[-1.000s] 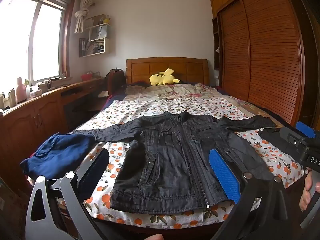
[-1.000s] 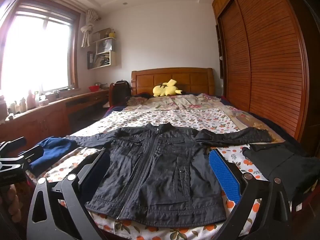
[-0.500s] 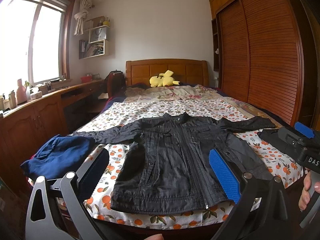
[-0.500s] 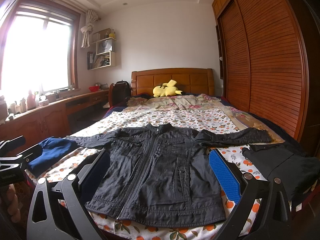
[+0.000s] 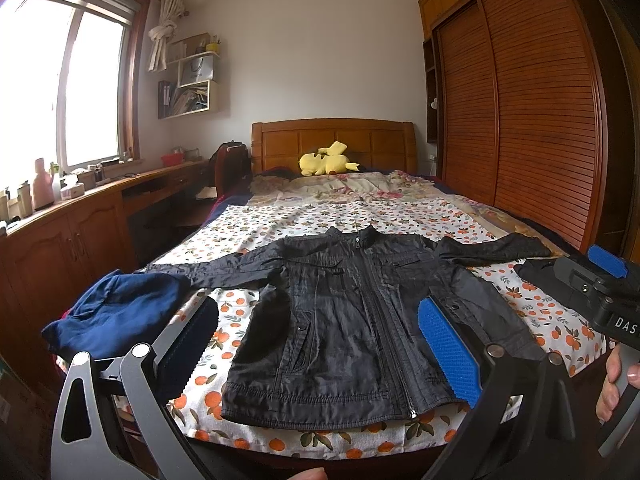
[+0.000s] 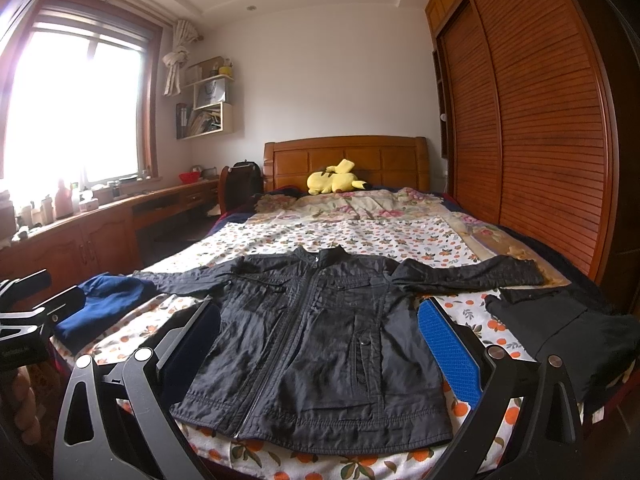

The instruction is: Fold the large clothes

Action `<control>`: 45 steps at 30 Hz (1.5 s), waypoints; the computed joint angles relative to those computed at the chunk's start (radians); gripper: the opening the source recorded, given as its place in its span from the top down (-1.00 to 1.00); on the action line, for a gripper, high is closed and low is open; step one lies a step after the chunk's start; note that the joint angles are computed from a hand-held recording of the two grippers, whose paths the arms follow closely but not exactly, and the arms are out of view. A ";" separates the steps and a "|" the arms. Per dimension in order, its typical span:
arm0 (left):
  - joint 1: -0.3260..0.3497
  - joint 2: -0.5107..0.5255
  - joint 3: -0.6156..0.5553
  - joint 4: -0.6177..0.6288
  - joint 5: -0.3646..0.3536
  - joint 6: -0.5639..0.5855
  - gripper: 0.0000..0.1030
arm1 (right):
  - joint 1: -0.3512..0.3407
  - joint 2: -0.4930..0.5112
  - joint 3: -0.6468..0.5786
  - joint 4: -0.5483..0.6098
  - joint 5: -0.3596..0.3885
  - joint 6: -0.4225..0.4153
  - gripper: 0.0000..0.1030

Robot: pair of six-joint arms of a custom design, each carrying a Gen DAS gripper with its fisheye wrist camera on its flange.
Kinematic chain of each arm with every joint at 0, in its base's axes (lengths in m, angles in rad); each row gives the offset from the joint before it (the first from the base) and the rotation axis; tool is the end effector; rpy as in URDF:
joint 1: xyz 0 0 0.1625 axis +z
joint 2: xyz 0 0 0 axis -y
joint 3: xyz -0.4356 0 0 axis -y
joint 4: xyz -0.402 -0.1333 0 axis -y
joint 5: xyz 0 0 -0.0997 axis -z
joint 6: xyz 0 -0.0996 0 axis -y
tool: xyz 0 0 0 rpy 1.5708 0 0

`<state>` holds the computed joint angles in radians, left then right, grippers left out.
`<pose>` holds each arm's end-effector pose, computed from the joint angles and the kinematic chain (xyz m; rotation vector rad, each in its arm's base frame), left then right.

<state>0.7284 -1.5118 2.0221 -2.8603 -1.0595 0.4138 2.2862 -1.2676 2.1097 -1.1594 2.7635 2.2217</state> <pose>-0.2582 -0.4743 0.4092 1.2873 2.2422 -1.1742 0.3350 -0.3234 0.1951 0.1088 -1.6822 1.6043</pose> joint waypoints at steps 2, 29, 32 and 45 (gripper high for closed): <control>-0.001 -0.001 0.000 0.001 0.001 0.000 -0.95 | 0.000 0.001 0.000 0.001 0.000 0.001 -0.86; 0.006 0.004 -0.009 0.005 0.002 0.002 -0.95 | -0.002 0.005 -0.003 0.001 0.000 0.002 -0.86; 0.007 0.004 -0.010 0.005 -0.001 0.003 -0.95 | -0.002 0.006 -0.002 -0.002 -0.001 0.000 -0.86; 0.013 0.007 -0.004 -0.011 -0.010 0.010 -0.95 | -0.003 0.006 -0.002 0.000 -0.001 0.002 -0.86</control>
<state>0.7413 -1.5048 2.0184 -2.8713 -1.0700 0.4241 2.2836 -1.2620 2.1072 -1.1590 2.7621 2.2239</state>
